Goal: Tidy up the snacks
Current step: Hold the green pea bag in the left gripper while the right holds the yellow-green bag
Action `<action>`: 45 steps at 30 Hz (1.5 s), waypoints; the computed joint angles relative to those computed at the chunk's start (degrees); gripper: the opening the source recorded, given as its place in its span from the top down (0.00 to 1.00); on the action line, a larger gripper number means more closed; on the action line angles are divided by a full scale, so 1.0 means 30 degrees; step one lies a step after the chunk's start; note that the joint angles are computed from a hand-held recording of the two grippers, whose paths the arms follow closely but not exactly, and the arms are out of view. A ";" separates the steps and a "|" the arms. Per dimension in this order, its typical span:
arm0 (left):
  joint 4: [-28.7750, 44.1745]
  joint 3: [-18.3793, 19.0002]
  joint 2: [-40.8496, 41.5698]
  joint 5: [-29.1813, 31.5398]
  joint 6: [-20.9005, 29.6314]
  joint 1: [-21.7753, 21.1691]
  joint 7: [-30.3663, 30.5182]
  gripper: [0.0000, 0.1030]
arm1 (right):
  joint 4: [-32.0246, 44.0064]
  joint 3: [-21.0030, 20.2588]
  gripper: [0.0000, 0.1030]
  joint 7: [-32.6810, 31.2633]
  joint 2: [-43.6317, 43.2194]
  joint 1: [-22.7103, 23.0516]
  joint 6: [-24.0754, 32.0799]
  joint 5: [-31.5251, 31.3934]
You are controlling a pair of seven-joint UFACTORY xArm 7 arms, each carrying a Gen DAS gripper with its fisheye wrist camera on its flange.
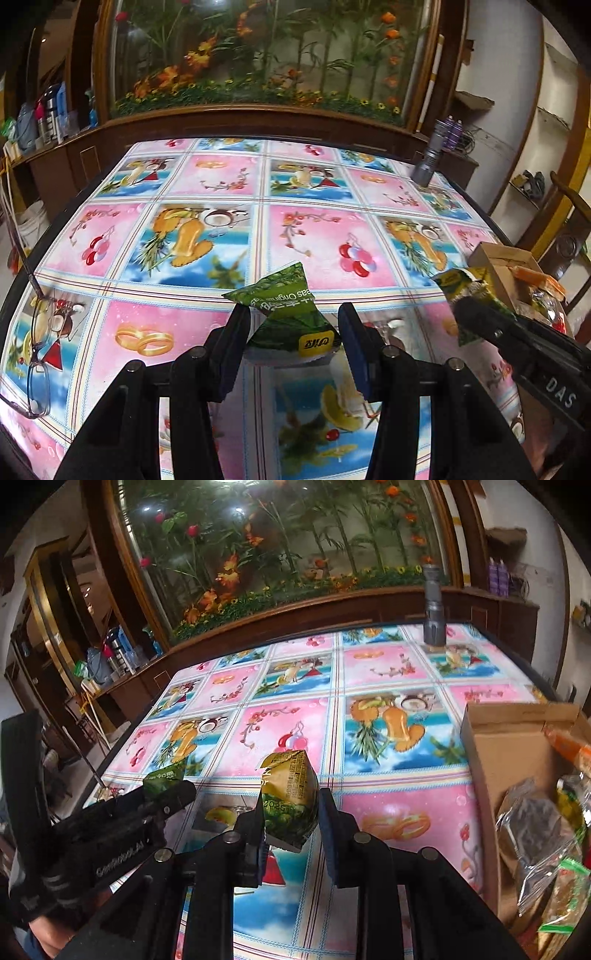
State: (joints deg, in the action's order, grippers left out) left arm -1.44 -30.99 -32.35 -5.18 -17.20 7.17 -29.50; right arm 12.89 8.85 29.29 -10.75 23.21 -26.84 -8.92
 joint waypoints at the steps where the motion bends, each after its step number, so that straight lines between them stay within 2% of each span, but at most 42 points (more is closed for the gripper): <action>1: -0.0018 0.0141 0.0027 0.0075 -0.0092 -0.0098 0.0051 0.53 | -0.0002 -0.0321 0.73 0.0317 0.0005 0.0117 -0.0033 -0.0444; 5: -0.0057 -0.0347 -0.0046 -0.0122 -0.0297 0.0062 0.0018 0.53 | -0.0218 0.0558 0.73 -0.0550 -0.0441 -0.0206 -0.0144 0.0692; 8: -0.0013 -0.2228 -0.0567 -0.0511 -0.0048 0.1046 -0.0351 0.53 | -0.0316 0.1506 0.73 -0.1682 -0.0673 -0.0415 -0.0257 0.2042; 12: 0.0048 -0.4627 -0.1646 -0.0197 0.0389 0.2524 -0.1352 0.53 | -0.0313 0.1096 0.74 -0.1752 -0.0582 0.0000 -0.0395 0.1863; 14: 0.0088 -0.5718 -0.2306 0.0080 0.0694 0.3161 -0.1943 0.53 | -0.0329 0.1461 0.74 -0.2130 -0.0595 -0.0130 -0.0359 0.2494; 21: 0.0082 -0.7334 -0.3994 0.1418 0.1313 0.4120 -0.3600 0.53 | -0.0242 0.1590 0.74 -0.2673 -0.0424 -0.0078 -0.0309 0.3136; 35: -0.0004 -0.8638 -0.6740 0.4269 0.1974 0.4350 -0.6739 0.53 | -0.0200 0.1573 0.74 -0.2954 -0.0345 0.0088 -0.0461 0.3491; 45: -0.0008 -0.8887 -0.8322 0.6420 0.2359 0.4081 -0.8745 0.53 | -0.0367 0.1887 0.74 -0.3271 -0.0633 0.0010 -0.0558 0.4196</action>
